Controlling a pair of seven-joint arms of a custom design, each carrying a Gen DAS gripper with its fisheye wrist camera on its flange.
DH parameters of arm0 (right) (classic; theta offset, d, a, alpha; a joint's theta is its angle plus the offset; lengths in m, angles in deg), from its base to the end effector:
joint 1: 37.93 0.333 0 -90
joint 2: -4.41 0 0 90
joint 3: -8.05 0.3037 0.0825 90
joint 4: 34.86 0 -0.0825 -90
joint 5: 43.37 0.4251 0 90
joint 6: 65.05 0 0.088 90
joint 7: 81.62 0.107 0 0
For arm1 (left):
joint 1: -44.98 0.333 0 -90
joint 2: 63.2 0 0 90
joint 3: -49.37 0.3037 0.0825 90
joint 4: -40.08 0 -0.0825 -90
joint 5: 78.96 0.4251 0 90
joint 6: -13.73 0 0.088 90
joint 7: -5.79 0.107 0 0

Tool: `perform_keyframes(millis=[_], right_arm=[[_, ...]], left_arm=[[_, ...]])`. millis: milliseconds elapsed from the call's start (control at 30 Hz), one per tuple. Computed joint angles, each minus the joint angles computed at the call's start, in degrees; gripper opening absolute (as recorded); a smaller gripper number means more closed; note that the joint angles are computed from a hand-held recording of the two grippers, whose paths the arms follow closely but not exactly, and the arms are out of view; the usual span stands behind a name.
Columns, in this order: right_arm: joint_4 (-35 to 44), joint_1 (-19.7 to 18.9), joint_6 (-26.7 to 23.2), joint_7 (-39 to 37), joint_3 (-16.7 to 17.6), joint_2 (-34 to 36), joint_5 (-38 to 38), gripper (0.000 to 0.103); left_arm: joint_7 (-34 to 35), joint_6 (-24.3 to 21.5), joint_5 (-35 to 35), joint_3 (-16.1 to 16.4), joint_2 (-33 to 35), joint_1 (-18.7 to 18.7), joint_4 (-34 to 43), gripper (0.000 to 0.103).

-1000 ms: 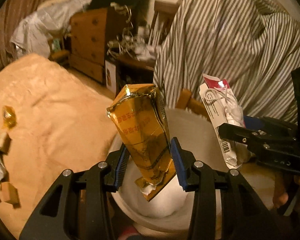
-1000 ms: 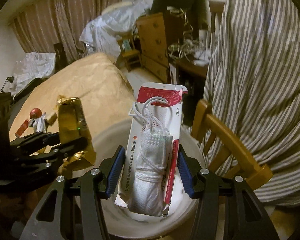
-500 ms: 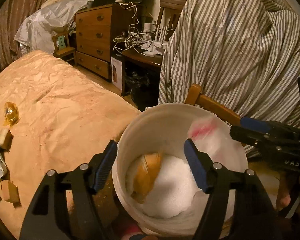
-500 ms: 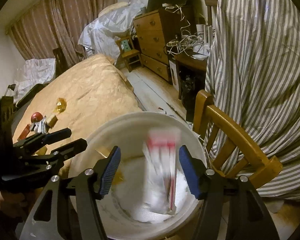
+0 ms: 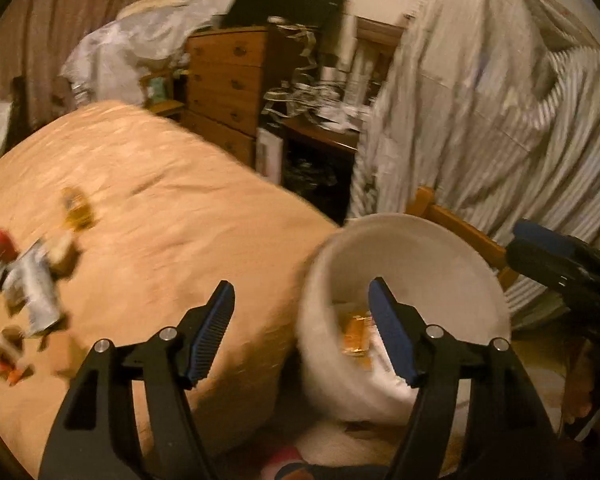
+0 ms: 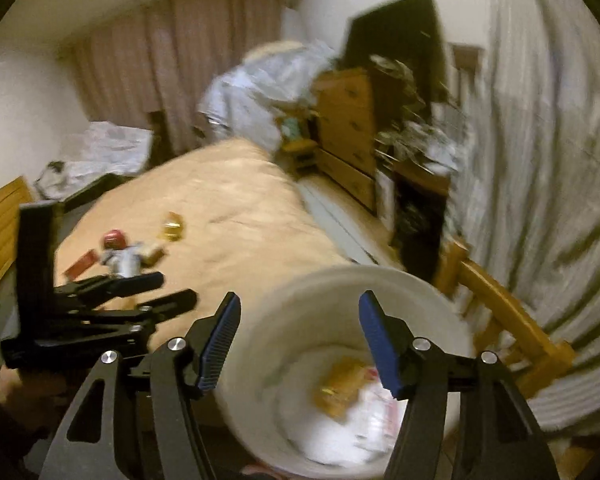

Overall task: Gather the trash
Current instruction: 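Grasp the orange paper cup with left tool while right tool grasps beige sponge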

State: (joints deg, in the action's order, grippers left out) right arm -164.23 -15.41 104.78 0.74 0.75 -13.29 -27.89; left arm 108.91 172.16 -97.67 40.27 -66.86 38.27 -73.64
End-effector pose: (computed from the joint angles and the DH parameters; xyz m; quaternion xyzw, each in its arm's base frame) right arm 0.5361 0.1206 0.5810 -0.6594 0.5709 -0.2374 0.4277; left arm 0.6078 -0.1602 0.5652 -0.5538 0.7192 -0.3698 0.1983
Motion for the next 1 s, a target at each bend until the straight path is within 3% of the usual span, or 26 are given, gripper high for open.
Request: perform_keyframes(millis=[167, 267, 367, 467, 567, 767, 1000], right_arm=[[5.1, 10.9, 0.0, -11.7, -2.6, 4.8, 10.9, 0.068], [9.8, 13.7, -2.9, -17.5, -1.2, 9.4, 17.5, 0.069], [14.0, 13.9, -6.0, -19.7, 1.3, 13.8, 21.5, 0.069], [18.2, 12.9, -8.7, -18.8, 4.4, 18.2, 22.1, 0.07], [22.9, 11.8, -11.0, -15.8, 7.1, 23.0, 19.8, 0.07], [37.4, 10.4, -16.1, -8.0, 10.6, 35.5, 11.7, 0.07], [60.1, 11.4, -24.8, 3.7, 10.9, 52.3, -0.8, 0.07]], left_arm=[[-2.4, 1.5, 0.2, 2.9, -6.0, 3.8, -7.5, 0.066], [-6.8, 2.1, 3.7, 4.3, -8.8, 8.4, -11.7, 0.066], [-8.3, 1.6, 5.7, 6.0, -9.4, 11.9, -13.5, 0.066], [-1.8, -0.2, 3.9, 9.4, -7.1, 13.5, -12.3, 0.066], [9.6, -1.5, -0.8, 12.0, -3.4, 14.5, -8.9, 0.066], [28.6, -6.3, -8.4, 11.4, 2.9, 17.1, -0.9, 0.075], [36.1, -13.8, -7.6, 9.2, 8.3, 19.3, 5.6, 0.075]])
